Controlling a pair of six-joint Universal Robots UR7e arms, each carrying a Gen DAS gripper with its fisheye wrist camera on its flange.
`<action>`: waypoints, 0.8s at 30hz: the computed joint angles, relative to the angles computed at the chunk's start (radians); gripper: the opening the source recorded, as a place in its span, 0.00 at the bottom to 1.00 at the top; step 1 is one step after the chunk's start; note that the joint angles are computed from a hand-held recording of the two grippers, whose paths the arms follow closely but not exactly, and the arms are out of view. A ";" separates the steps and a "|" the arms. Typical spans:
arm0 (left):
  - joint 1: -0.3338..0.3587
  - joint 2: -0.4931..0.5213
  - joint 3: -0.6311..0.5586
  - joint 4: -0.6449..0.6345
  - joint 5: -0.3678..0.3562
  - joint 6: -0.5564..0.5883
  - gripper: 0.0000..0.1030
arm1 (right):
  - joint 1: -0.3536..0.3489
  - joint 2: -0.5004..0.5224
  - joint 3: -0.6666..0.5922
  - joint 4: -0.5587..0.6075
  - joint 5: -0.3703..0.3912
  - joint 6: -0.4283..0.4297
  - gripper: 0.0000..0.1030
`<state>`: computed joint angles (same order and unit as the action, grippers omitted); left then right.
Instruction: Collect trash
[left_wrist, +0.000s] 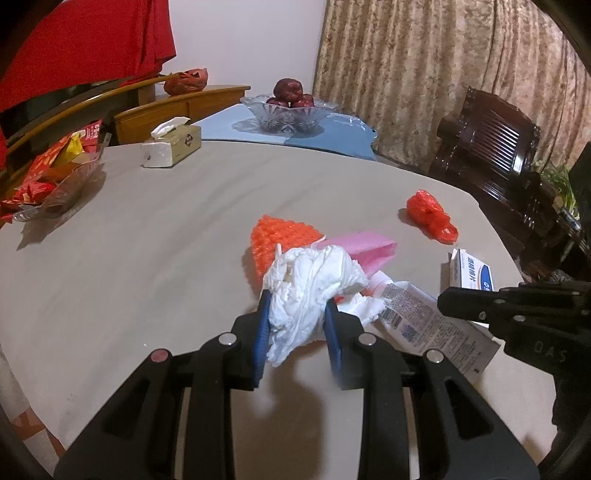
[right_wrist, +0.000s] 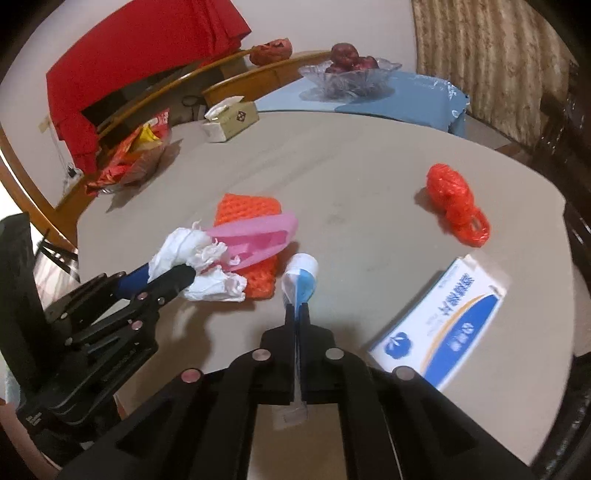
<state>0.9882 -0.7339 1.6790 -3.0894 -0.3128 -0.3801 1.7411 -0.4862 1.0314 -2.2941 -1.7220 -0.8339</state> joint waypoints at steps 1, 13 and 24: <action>0.001 0.001 0.000 0.007 -0.003 -0.007 0.26 | 0.000 0.002 0.001 -0.002 -0.007 -0.004 0.02; 0.004 -0.012 0.017 0.043 -0.004 -0.050 0.26 | -0.020 0.020 -0.017 0.040 -0.033 0.040 0.09; 0.008 -0.018 0.025 0.063 -0.013 -0.067 0.26 | -0.021 0.043 -0.050 0.097 -0.011 0.049 0.20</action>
<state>0.9962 -0.7517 1.7036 -3.0263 -0.3256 -0.4470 1.7201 -0.4429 0.9809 -2.1975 -1.7327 -0.7851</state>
